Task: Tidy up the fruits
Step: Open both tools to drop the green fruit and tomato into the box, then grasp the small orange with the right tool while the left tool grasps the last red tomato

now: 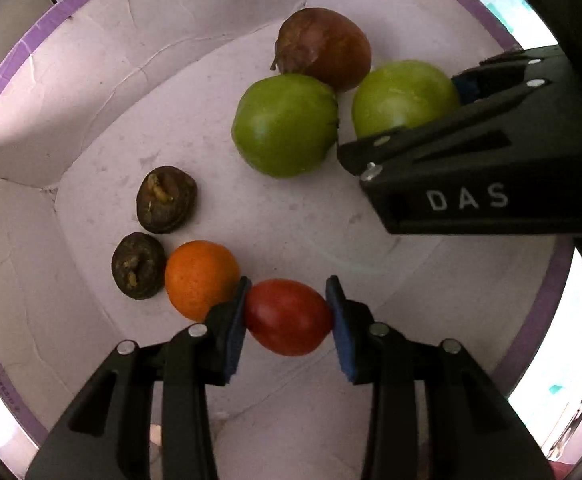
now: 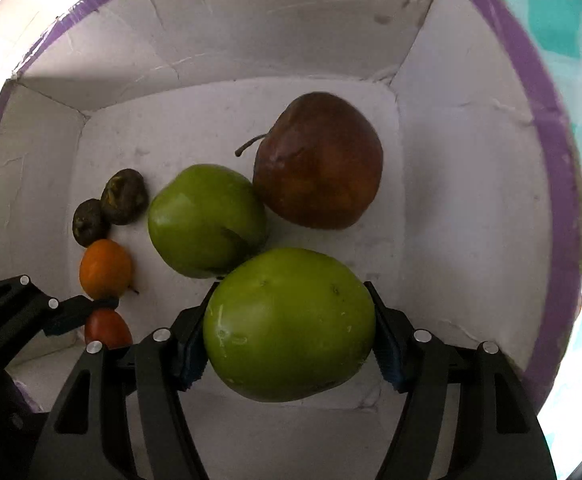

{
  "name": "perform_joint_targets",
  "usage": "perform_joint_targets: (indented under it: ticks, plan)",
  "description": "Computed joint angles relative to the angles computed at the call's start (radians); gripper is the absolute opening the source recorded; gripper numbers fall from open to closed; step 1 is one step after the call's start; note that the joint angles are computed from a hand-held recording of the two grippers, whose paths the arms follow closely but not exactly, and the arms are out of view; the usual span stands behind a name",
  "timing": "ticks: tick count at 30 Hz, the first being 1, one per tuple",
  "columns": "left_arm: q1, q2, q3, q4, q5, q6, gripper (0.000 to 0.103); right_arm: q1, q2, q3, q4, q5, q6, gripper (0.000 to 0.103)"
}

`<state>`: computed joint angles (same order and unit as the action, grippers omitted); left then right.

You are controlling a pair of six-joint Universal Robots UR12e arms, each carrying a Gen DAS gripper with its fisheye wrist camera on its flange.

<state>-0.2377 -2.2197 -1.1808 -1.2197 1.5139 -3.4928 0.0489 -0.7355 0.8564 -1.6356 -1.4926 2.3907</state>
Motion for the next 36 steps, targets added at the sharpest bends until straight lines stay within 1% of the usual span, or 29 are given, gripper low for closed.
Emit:
perform_joint_targets:
  ticks: [3, 4, 5, 7, 9, 10, 13, 14, 15, 16, 17, 18, 20, 23, 24, 25, 26, 27, 28, 29, 30, 31, 32, 33, 34, 35, 36]
  plan:
    - [-0.002, -0.003, 0.007, -0.015, 0.004, -0.003, 0.041, 0.000, 0.001, -0.002, 0.007, 0.006, 0.014, 0.066]
    - [-0.002, -0.004, 0.008, -0.013, 0.004, -0.002, 0.047, -0.001, 0.004, -0.009, 0.013, 0.006, 0.018, 0.066]
    - [-0.004, -0.004, 0.011, -0.011, 0.004, 0.003, 0.050, 0.000, 0.005, -0.011, 0.017, 0.004, 0.026, 0.066]
    - [-0.009, -0.003, 0.012, -0.010, 0.014, 0.018, 0.061, -0.002, 0.009, -0.015, 0.016, 0.000, 0.028, 0.066]
    - [-0.012, -0.004, 0.016, -0.007, 0.017, 0.016, 0.063, -0.002, 0.006, -0.010, 0.007, -0.002, 0.039, 0.066]
    - [-0.010, -0.002, 0.013, -0.003, 0.007, 0.011, 0.065, -0.002, 0.003, -0.003, 0.001, -0.003, 0.043, 0.066]
    - [-0.005, 0.013, -0.012, 0.034, -0.010, -0.003, 0.073, 0.000, -0.012, 0.029, -0.045, -0.013, 0.064, 0.065]
    - [-0.005, 0.019, -0.020, 0.051, -0.002, -0.004, 0.074, -0.001, -0.030, 0.060, -0.087, -0.010, 0.076, 0.066]
    - [-0.009, 0.027, -0.028, 0.060, 0.023, -0.008, 0.075, -0.003, -0.043, 0.083, -0.115, 0.002, 0.086, 0.069]
    - [-0.012, 0.037, -0.039, 0.072, 0.044, -0.008, 0.075, -0.009, -0.064, 0.115, -0.154, 0.029, 0.098, 0.072]
    - [-0.013, 0.053, -0.061, 0.100, 0.055, -0.009, 0.075, -0.015, -0.082, 0.141, -0.184, 0.062, 0.108, 0.079]
    - [-0.014, 0.067, -0.078, 0.119, 0.059, -0.008, 0.076, -0.022, -0.106, 0.176, -0.224, 0.100, 0.123, 0.083]
    - [-0.018, 0.094, -0.111, 0.154, 0.080, 0.008, 0.082, -0.030, -0.145, 0.229, -0.294, 0.141, 0.156, 0.083]
    - [-0.031, 0.155, -0.192, 0.261, 0.144, 0.048, 0.085, -0.047, -0.221, 0.328, -0.427, 0.194, 0.236, 0.083]
    - [-0.033, 0.168, -0.211, 0.285, 0.156, 0.054, 0.087, -0.060, -0.255, 0.370, -0.482, 0.224, 0.285, 0.083]
    - [-0.039, 0.189, -0.240, 0.330, 0.177, 0.060, 0.089, -0.073, -0.279, 0.400, -0.522, 0.251, 0.322, 0.084]
    - [-0.046, 0.212, -0.274, 0.387, 0.199, 0.067, 0.092, -0.092, -0.321, 0.462, -0.597, 0.289, 0.382, 0.086]
    - [-0.048, 0.223, -0.290, 0.422, 0.214, 0.073, 0.096, -0.099, -0.343, 0.492, -0.649, 0.307, 0.429, 0.088]
    - [-0.058, 0.240, -0.318, 0.489, 0.243, 0.078, 0.099, -0.112, -0.368, 0.531, -0.703, 0.323, 0.464, 0.088]
    - [-0.057, 0.241, -0.328, 0.535, 0.256, 0.089, 0.100, -0.130, -0.409, 0.599, -0.780, 0.335, 0.504, 0.088]
    - [-0.062, 0.241, -0.339, 0.590, 0.272, 0.097, 0.101, -0.145, -0.429, 0.630, -0.817, 0.337, 0.515, 0.088]
    - [-0.069, 0.244, -0.346, 0.635, 0.281, 0.106, 0.101, -0.155, -0.452, 0.671, -0.871, 0.323, 0.533, 0.088]
    - [-0.073, 0.248, -0.359, 0.690, 0.283, 0.121, 0.101, -0.165, -0.475, 0.704, -0.911, 0.301, 0.546, 0.088]
    - [-0.079, 0.246, -0.357, 0.723, 0.278, 0.135, 0.101, -0.179, -0.497, 0.744, -0.954, 0.271, 0.569, 0.088]
    - [-0.084, 0.239, -0.345, 0.730, 0.268, 0.141, 0.101, -0.190, -0.509, 0.767, -0.973, 0.253, 0.594, 0.088]
    - [-0.089, 0.238, -0.334, 0.729, 0.248, 0.149, 0.101, -0.207, -0.517, 0.784, -0.989, 0.227, 0.644, 0.088]
    - [-0.091, 0.229, -0.317, 0.740, 0.216, 0.162, 0.101, -0.225, -0.524, 0.793, -0.994, 0.217, 0.672, 0.088]
